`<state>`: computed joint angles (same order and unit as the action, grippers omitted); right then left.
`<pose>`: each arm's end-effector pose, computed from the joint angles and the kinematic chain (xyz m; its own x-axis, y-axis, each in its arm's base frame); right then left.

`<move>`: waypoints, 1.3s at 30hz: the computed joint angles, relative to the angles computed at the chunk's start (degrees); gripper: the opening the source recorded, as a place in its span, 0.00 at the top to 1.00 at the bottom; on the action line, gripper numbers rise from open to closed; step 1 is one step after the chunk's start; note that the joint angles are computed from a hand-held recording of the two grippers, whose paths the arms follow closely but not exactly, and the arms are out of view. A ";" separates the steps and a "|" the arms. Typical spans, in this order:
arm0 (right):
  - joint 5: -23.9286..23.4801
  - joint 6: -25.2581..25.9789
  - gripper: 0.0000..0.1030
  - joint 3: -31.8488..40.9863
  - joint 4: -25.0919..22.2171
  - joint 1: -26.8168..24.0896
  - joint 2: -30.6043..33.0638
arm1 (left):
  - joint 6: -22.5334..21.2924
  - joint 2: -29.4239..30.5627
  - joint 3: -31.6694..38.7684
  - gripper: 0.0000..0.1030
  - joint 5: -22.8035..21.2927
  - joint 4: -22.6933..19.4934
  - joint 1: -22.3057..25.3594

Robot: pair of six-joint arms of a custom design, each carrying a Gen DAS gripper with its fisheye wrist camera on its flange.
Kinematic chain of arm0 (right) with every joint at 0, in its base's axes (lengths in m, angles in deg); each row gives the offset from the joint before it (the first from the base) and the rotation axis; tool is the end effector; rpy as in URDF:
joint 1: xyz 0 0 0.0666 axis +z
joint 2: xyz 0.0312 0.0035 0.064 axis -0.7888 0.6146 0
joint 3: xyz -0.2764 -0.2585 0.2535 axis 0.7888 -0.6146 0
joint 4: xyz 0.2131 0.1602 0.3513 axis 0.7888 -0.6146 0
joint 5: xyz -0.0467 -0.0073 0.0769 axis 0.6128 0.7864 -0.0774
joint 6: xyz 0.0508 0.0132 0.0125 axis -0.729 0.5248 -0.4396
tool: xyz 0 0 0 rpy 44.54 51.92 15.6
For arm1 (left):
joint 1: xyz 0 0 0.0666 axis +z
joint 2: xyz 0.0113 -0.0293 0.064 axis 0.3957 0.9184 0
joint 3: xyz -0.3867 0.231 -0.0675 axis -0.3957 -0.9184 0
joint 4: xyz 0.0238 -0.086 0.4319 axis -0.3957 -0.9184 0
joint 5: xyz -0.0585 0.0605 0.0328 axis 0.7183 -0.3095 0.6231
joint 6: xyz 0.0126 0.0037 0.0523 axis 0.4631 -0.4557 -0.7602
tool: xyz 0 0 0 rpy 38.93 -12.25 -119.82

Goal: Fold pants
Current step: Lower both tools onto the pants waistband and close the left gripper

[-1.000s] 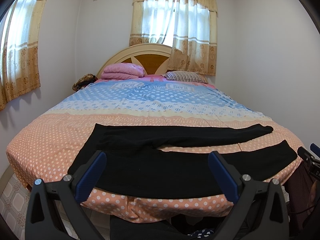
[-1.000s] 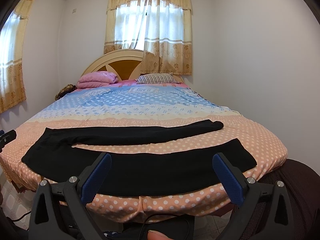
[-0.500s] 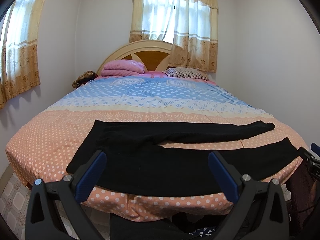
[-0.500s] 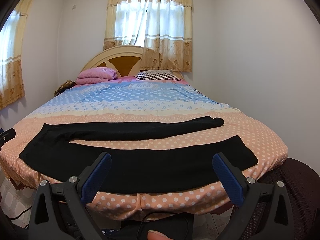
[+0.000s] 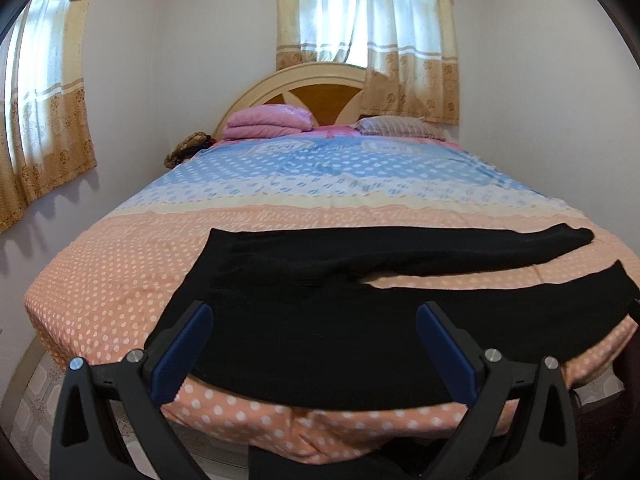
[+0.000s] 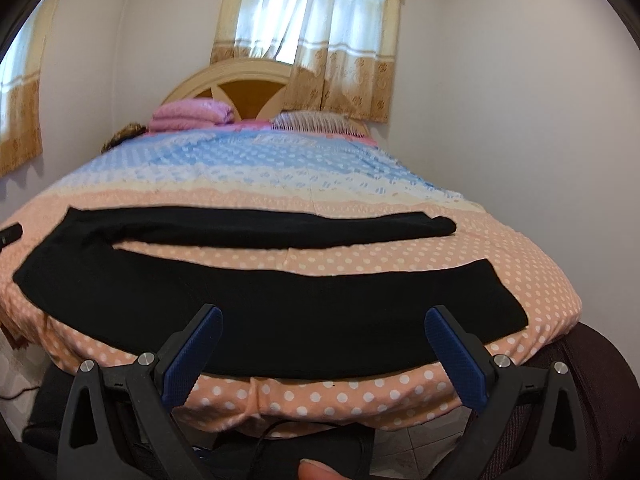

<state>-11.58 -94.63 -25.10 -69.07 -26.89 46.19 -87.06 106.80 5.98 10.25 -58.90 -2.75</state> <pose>0.3891 0.1512 0.3664 -0.4854 0.1916 -0.8530 0.5781 0.8023 -0.1488 0.5342 -0.2594 0.3847 -0.4673 0.2221 -0.8557 0.3908 0.9201 0.0254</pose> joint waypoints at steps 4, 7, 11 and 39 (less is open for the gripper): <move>-3.92 4.19 0.01 0.43 3.12 -4.19 0.96 | -0.89 3.96 3.95 0.00 -1.67 -2.02 0.95; -6.88 6.91 0.01 2.03 4.78 -7.73 2.58 | -1.77 6.99 7.41 0.00 -2.96 -3.92 1.68; -9.95 9.87 0.01 4.77 6.28 -11.90 5.49 | -2.77 10.54 11.73 0.00 -4.36 -5.94 2.58; -16.47 19.48 0.01 16.43 4.79 -26.77 16.72 | -9.22 29.23 39.54 0.00 -11.08 -19.46 3.73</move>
<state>-28.04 -75.16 -8.67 -64.28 -53.66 62.91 -96.28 136.03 45.52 -0.83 -78.36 0.98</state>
